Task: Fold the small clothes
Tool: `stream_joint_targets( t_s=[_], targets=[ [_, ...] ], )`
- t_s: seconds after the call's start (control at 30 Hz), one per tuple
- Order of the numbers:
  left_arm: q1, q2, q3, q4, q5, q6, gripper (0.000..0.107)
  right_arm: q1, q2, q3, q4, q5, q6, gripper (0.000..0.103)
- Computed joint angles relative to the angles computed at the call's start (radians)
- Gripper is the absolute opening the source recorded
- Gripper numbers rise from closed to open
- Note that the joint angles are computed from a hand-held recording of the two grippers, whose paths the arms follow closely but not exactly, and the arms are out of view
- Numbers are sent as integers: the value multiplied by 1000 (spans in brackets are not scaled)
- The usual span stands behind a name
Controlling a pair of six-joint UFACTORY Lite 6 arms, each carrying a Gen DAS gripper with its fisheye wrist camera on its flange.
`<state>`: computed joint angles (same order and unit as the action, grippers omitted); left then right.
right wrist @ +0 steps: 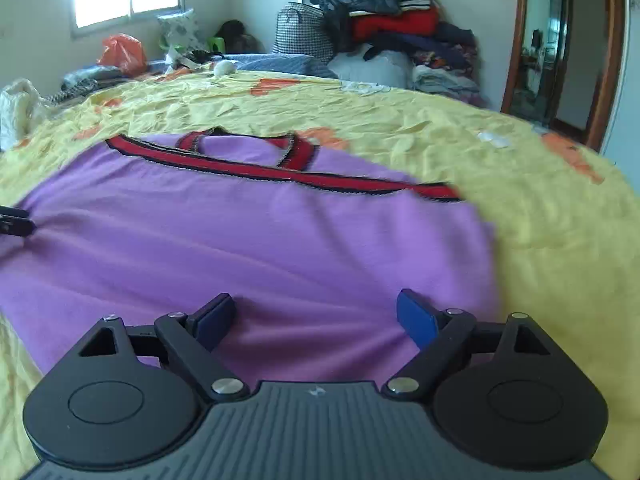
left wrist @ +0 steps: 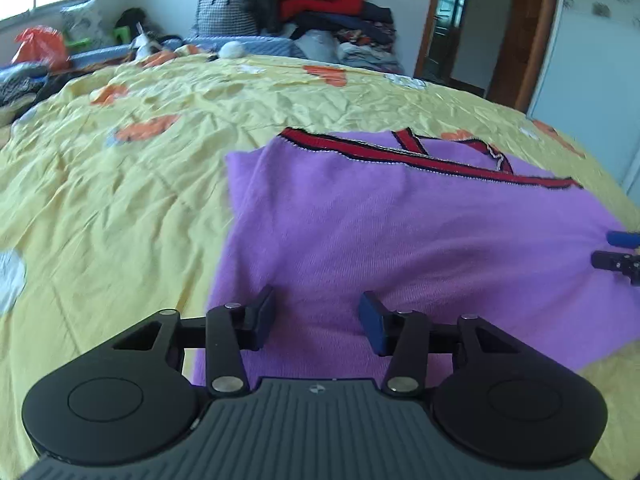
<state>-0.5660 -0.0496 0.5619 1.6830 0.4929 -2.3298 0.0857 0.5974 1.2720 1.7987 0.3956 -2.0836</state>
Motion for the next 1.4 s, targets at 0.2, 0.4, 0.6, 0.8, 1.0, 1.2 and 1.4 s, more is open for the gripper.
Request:
stream_joint_targets(
  t_s=[0.2, 0.4, 0.6, 0.8, 1.0, 1.2, 1.4],
  targets=[
    [34, -62, 69, -184, -64, 172, 75, -61, 33, 81, -34, 109, 254, 96],
    [204, 355, 505, -292, -204, 403, 84, -59, 317, 489, -368, 221, 651, 96],
    [240, 492, 579, -205, -81, 340, 83, -104, 325, 500, -392, 141, 660, 95],
    [204, 176, 304, -122, -115, 144, 80, -118, -127, -128, -103, 209, 87, 95],
    [-25, 60, 146, -192, -35, 162, 85, 3, -353, -550, 438, 60, -541, 95],
    [-184, 70, 63, -331, 160, 158, 87, -61, -383, -569, 454, 54, -524, 101],
    [-186, 115, 209, -463, 268, 279, 92, 104, -323, -418, 691, -58, -510, 103]
  ],
)
